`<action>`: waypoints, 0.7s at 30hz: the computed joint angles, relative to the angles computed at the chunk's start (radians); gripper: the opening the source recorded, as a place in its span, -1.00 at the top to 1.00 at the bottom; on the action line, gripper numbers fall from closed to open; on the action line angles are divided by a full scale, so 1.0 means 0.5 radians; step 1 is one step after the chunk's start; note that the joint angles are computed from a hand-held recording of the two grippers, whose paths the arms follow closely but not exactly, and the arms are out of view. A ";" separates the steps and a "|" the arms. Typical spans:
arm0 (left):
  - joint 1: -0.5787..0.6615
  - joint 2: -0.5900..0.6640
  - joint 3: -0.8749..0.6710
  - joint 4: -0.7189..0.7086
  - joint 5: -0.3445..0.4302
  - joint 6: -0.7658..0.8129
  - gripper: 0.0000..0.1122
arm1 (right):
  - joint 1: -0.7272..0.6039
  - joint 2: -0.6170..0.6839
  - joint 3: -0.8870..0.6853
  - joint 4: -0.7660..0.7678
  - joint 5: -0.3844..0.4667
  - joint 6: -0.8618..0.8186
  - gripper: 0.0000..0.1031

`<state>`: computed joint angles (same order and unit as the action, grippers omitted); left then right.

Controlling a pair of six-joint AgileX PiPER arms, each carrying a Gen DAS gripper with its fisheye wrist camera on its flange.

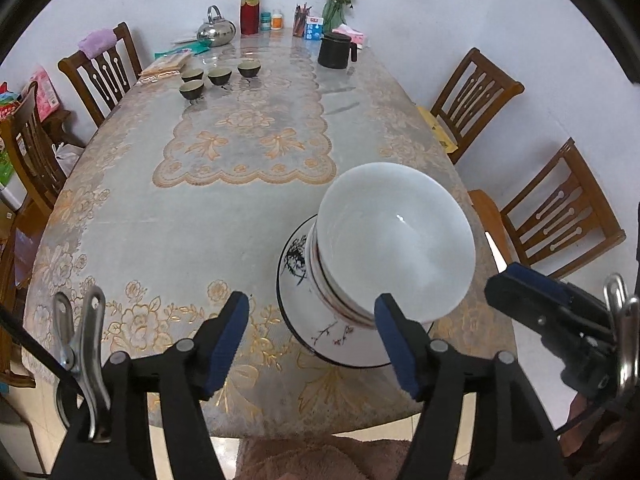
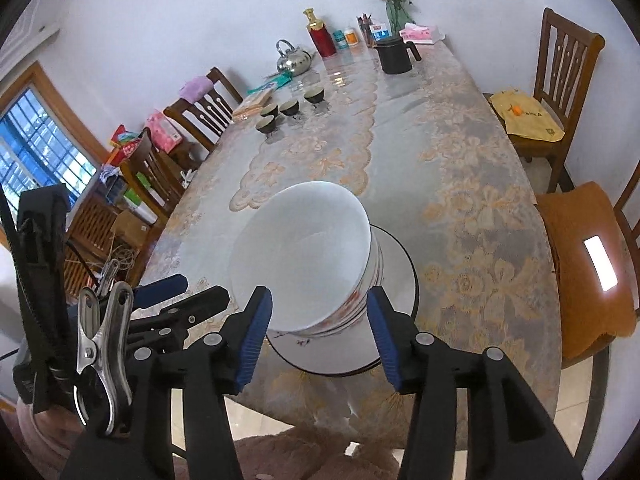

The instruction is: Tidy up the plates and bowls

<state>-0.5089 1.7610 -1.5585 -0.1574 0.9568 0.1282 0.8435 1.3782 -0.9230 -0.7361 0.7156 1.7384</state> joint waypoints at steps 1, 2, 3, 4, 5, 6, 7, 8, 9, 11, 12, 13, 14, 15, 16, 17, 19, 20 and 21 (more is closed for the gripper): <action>-0.001 -0.016 0.021 0.010 -0.004 -0.011 -0.23 | 0.024 -0.005 0.011 -0.020 0.012 0.037 -0.07; -0.001 -0.023 0.033 0.013 -0.007 -0.018 -0.23 | 0.045 -0.006 0.018 -0.031 0.024 0.066 -0.07; 0.002 -0.037 0.052 0.009 -0.011 -0.022 -0.24 | 0.061 -0.006 0.028 -0.032 0.029 0.083 -0.08; 0.004 -0.048 0.067 0.007 -0.013 -0.024 -0.26 | 0.071 -0.003 0.034 -0.026 0.030 0.088 -0.08; 0.002 -0.056 0.081 0.010 -0.014 -0.032 -0.32 | 0.078 0.003 0.035 -0.014 0.029 0.084 -0.08; -0.003 -0.063 0.092 0.020 -0.016 -0.047 -0.34 | 0.082 0.010 0.041 -0.001 0.024 0.085 -0.08; -0.008 -0.063 0.099 0.025 -0.018 -0.056 -0.35 | 0.084 0.014 0.048 0.004 0.016 0.091 -0.08; -0.014 -0.067 0.107 0.030 -0.016 -0.063 -0.35 | 0.085 0.018 0.056 0.005 0.003 0.100 -0.08; -0.023 -0.069 0.116 0.039 -0.015 -0.072 -0.35 | 0.087 0.023 0.062 0.004 -0.007 0.111 -0.08; -0.037 -0.066 0.123 0.056 -0.011 -0.080 -0.35 | 0.092 0.035 0.068 0.005 -0.016 0.118 -0.08; -0.046 -0.064 0.130 0.068 -0.010 -0.092 -0.35 | 0.094 0.041 0.069 0.005 -0.014 0.116 -0.08; -0.052 -0.064 0.140 0.075 -0.011 -0.099 -0.35 | 0.101 0.050 0.064 0.006 -0.006 0.111 -0.08; -0.062 -0.063 0.150 0.088 -0.013 -0.114 -0.39 | 0.111 0.057 0.054 0.009 0.009 0.107 -0.08; -0.072 -0.061 0.160 0.103 -0.015 -0.127 -0.43 | 0.118 0.069 0.043 0.014 0.022 0.101 -0.08; -0.075 -0.058 0.164 0.108 -0.016 -0.128 -0.46 | 0.124 0.082 0.030 0.022 0.039 0.090 -0.08; -0.082 -0.060 0.174 0.109 -0.020 -0.126 -0.46 | 0.124 0.088 0.024 0.028 0.042 0.082 -0.08; -0.086 -0.060 0.184 0.109 -0.026 -0.117 -0.46 | 0.126 0.099 0.023 0.038 0.040 0.079 -0.08; -0.088 -0.061 0.184 0.108 -0.024 -0.114 -0.46 | 0.124 0.102 0.020 0.048 0.038 0.073 -0.08; -0.092 -0.062 0.186 0.112 -0.027 -0.115 -0.46 | 0.119 0.105 0.019 0.063 0.034 0.060 -0.08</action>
<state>-0.5549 1.7301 -1.4655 -0.1017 0.9434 0.0709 0.9028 1.4309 -0.9137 -0.7046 0.7328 1.7685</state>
